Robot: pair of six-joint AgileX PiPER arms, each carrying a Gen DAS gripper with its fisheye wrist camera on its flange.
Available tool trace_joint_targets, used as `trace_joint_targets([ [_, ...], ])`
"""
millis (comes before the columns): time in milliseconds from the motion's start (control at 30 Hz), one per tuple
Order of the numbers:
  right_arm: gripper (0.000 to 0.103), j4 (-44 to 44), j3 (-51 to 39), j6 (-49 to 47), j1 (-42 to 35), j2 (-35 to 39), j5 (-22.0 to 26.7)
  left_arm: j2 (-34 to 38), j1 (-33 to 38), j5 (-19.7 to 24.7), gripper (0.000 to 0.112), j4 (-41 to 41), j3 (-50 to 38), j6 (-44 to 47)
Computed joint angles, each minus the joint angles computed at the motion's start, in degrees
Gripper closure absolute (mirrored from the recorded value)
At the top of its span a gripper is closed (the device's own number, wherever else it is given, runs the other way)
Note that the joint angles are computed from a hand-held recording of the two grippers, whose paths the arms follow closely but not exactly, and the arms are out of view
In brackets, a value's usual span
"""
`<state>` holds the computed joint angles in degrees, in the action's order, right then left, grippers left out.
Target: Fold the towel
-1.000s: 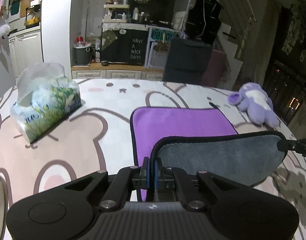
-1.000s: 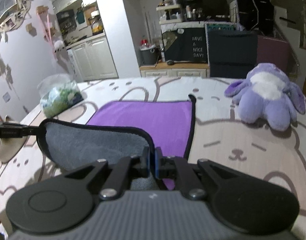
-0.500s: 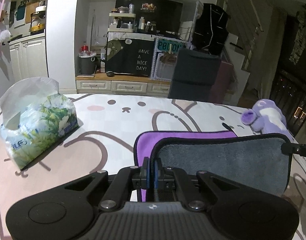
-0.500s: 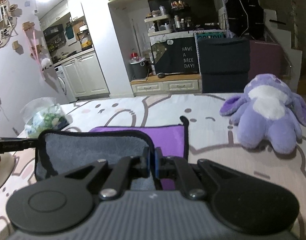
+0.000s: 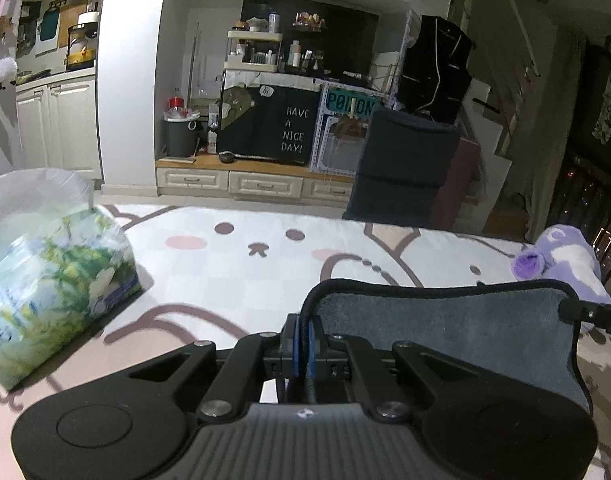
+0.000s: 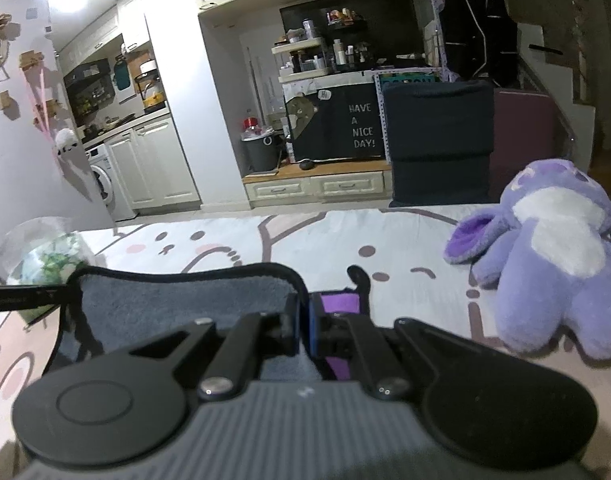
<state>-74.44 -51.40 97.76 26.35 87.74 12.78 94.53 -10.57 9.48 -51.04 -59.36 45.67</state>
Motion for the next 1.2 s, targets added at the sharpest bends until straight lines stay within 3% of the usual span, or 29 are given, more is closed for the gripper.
trace_joint_targets([
  [200, 0.097, -8.85, -2.48, 8.92, -1.54, 3.75, -0.23, 3.88, -0.42, -1.04, 0.108, -4.45, -3.71, 3.87],
  [367, 0.097, -11.15, -4.32, 11.40, -1.96, 5.89, 0.30, 6.88, -1.51, -1.44, 0.108, 4.29, -6.95, -4.83],
  [567, 0.097, -5.07, -6.94, 6.00, -2.75, 8.79, 0.16, 11.08, -2.78, -0.45, 0.108, 25.33, -11.08, -27.09],
  [633, 0.097, -2.78, -7.53, 3.81, -2.68, 9.65, 0.54, 11.91, -2.89, -0.19, 0.108, 27.81, -11.61, -29.47],
  [867, 0.097, 1.26, -9.44, 0.25, -3.25, 12.63, -0.07, 15.85, -4.36, 1.78, 0.108, 51.16, -15.54, -52.30],
  [1000, 0.097, 2.79, -10.46, -1.05, -4.19, 14.68, -0.75, 15.86, -4.26, 0.87, 0.108, 53.98, -15.42, -55.27],
  [1100, 0.097, -2.72, -10.41, 4.12, -4.65, 14.91, -0.94, 14.98, -4.24, -0.71, 0.108, 52.11, -14.68, -53.20],
  [1200, 0.097, -4.26, -10.88, 5.19, -4.99, 14.83, -1.29, 15.39, -4.61, 0.81, 0.108, 54.36, -15.69, -55.01],
])
